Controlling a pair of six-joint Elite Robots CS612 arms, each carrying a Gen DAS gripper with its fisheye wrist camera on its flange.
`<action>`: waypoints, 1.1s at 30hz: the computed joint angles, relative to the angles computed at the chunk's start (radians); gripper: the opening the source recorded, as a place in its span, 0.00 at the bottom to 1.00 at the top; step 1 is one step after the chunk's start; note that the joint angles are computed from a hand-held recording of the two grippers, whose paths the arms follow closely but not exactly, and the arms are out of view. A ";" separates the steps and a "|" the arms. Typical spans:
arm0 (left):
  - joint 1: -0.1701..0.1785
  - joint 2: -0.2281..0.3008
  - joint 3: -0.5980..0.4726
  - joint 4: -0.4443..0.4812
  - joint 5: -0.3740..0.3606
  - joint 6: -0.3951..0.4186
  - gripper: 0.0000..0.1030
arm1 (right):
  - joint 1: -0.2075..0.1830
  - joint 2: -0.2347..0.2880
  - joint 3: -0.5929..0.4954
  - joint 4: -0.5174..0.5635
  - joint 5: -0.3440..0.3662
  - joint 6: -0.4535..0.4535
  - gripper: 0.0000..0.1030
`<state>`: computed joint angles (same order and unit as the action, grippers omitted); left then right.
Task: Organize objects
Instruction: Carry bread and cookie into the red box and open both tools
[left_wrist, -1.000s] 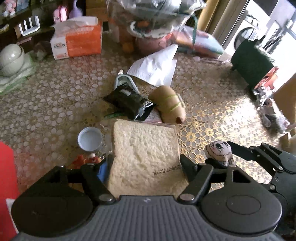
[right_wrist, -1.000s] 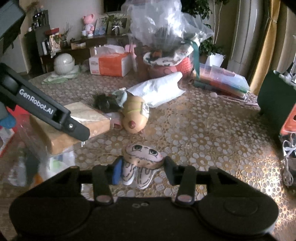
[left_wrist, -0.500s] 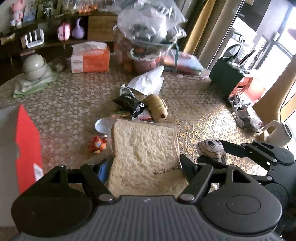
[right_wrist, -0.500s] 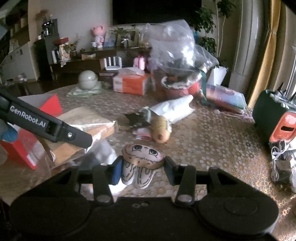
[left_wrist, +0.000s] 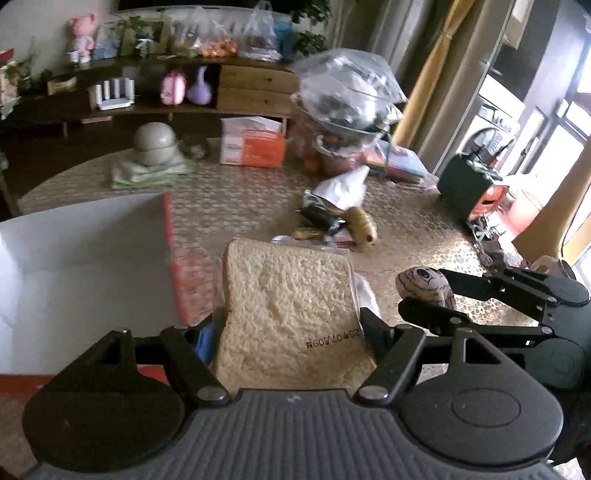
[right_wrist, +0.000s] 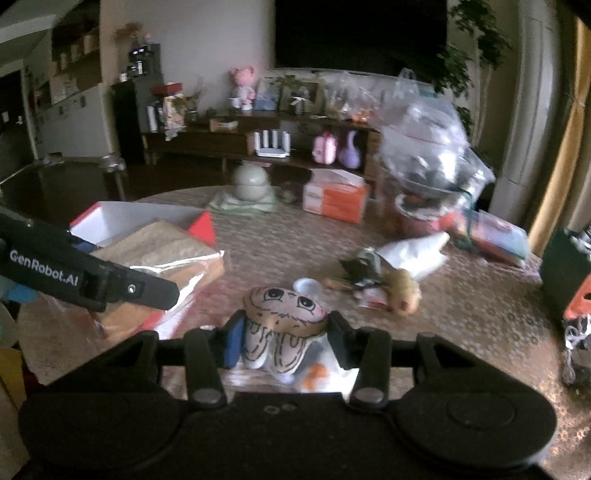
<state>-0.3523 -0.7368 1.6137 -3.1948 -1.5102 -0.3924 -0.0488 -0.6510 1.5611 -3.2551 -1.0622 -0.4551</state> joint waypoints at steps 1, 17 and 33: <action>0.005 -0.008 0.016 -0.011 0.001 -0.001 0.73 | 0.007 -0.004 0.005 -0.003 0.002 -0.004 0.45; 0.082 -0.068 0.158 -0.062 0.104 -0.024 0.73 | 0.134 0.000 -0.027 0.040 0.011 -0.067 0.45; 0.173 0.008 0.019 0.108 0.167 -0.010 0.73 | 0.239 0.105 -0.223 0.203 -0.083 -0.068 0.45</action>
